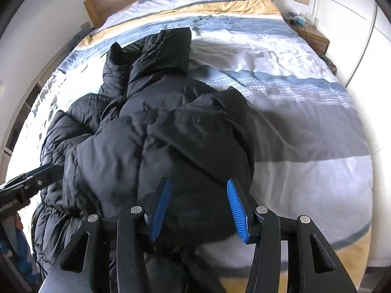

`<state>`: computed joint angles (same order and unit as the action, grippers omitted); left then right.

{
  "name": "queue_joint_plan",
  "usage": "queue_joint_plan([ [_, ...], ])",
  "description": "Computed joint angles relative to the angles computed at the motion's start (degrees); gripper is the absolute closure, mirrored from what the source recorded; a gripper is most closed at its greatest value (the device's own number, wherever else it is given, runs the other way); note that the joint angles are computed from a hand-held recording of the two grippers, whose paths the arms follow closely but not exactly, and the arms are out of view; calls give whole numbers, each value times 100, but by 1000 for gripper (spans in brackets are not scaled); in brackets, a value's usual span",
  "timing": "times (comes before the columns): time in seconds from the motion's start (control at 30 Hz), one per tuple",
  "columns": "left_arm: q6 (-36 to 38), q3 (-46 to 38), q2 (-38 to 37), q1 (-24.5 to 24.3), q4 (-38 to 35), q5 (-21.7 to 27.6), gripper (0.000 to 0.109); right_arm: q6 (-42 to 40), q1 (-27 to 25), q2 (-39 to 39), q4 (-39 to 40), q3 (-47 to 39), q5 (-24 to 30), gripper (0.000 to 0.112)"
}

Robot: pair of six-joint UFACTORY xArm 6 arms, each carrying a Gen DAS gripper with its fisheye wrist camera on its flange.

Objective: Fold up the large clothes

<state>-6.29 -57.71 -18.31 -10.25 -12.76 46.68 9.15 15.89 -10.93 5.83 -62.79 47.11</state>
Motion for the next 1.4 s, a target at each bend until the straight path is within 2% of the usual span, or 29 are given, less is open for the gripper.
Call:
queue_joint_plan([
  [0.1,79,-139,413,-219,-18,-276,49,-279,-11,213,280,71,-251,63],
  [0.23,-100,84,774,-249,447,-436,49,-606,-65,399,591,357,-543,59],
  [0.37,414,456,551,-80,339,-428,49,-830,-236,319,807,610,-561,59],
  [0.4,330,481,458,-76,621,-333,49,-813,-275,262,767,666,-541,59],
  [0.6,136,611,-226,211,672,188,49,-519,-382,-250,486,832,-392,58],
  [0.7,144,609,-393,211,714,129,49,-596,-237,-491,643,904,-506,58],
  [0.83,86,676,-256,148,986,-213,49,-526,172,-450,471,920,-615,57],
  [0.93,24,882,-87,215,1109,-421,49,-176,387,-340,36,1010,-641,57],
  [1.1,508,1443,-281,239,938,-1045,49,431,568,-309,-527,1221,-726,55],
  [1.4,1333,1531,-298,388,110,-1122,46,1526,786,-235,-1443,1311,-748,54],
])
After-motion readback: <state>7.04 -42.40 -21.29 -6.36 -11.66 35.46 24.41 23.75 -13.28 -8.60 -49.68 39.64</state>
